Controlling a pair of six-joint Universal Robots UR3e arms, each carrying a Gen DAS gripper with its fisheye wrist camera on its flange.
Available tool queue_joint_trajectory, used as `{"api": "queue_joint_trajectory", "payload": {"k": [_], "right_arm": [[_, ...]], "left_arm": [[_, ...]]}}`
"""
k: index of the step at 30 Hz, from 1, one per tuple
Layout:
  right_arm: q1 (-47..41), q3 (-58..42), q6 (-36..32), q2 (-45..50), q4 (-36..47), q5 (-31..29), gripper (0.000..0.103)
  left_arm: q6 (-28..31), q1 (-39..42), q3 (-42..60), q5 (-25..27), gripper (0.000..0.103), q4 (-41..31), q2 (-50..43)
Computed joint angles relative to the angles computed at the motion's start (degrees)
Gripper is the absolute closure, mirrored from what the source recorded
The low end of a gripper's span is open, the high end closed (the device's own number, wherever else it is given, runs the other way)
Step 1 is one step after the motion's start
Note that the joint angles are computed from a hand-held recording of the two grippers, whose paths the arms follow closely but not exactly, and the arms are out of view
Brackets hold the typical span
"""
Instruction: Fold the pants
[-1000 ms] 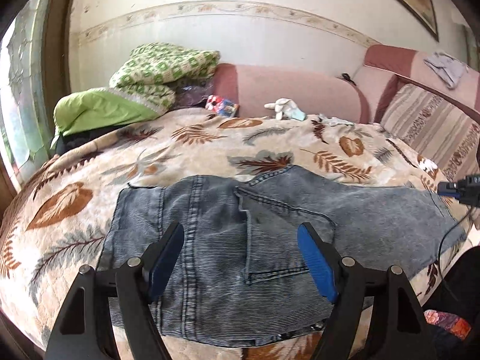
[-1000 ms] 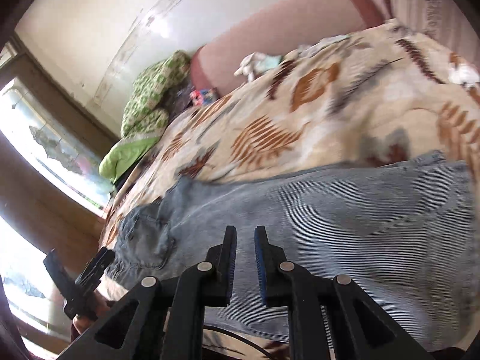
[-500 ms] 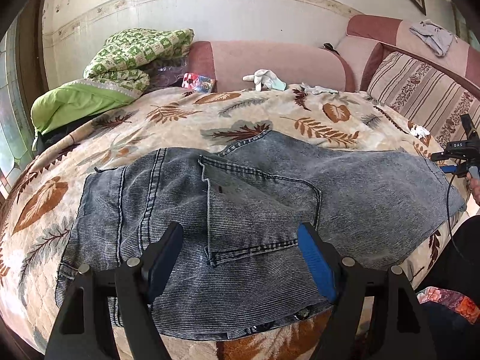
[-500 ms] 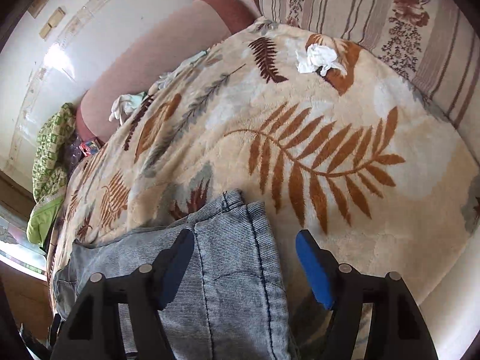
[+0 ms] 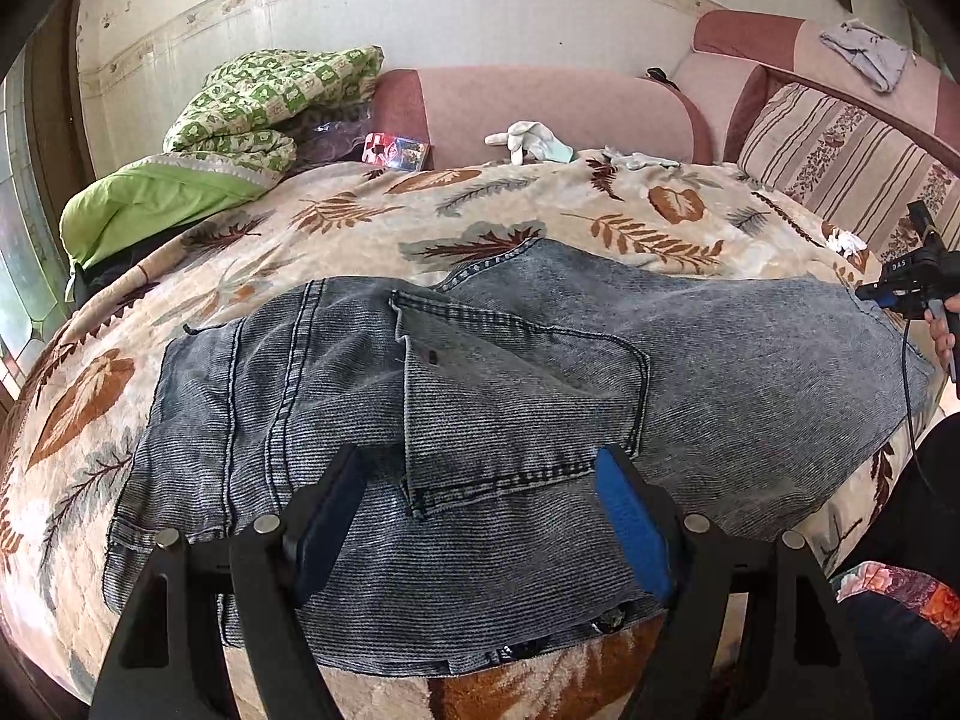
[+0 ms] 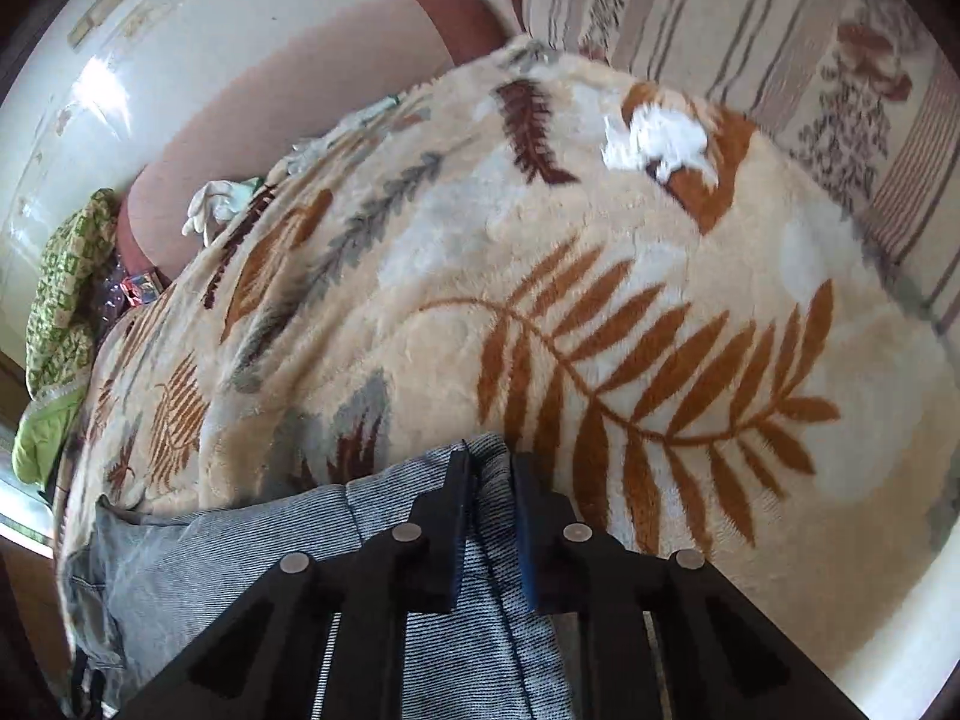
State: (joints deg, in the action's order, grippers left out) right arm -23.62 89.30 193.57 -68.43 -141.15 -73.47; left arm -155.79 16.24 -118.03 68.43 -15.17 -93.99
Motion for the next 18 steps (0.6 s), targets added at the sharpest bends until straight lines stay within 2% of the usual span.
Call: {"api": "queue_joint_trajectory", "payload": {"k": [2,5,7,12,15,18], "right_arm": [[-2.43,2.11,1.80,-1.83,-0.26,3.13,0.081],[-2.83,7.02,3.70,-6.62,-5.12,1.47,0.079],[-2.12,8.85,2.74,-9.36,-6.50,2.91,0.079],[5.70,7.87,-1.95,-10.97,-5.08,5.03,0.079],[11.69,6.03,-3.20,-8.63,-2.91,3.79,0.079],[15.56,1.95,-3.01,-4.83,2.35,1.23,0.079]], "left_arm": [[-0.01,0.00,0.04,0.24,0.024,-0.09,-0.05],[-0.69,0.13,0.03,0.09,0.024,0.04,-0.02],[-1.04,0.39,-0.19,-0.45,0.024,0.72,0.22],[-1.93,0.02,0.57,0.55,0.024,0.90,-0.39],[-3.57,0.71,2.35,0.33,0.023,-2.66,-1.18],[-5.51,2.91,4.00,-2.43,0.023,-7.98,-1.62]]}}
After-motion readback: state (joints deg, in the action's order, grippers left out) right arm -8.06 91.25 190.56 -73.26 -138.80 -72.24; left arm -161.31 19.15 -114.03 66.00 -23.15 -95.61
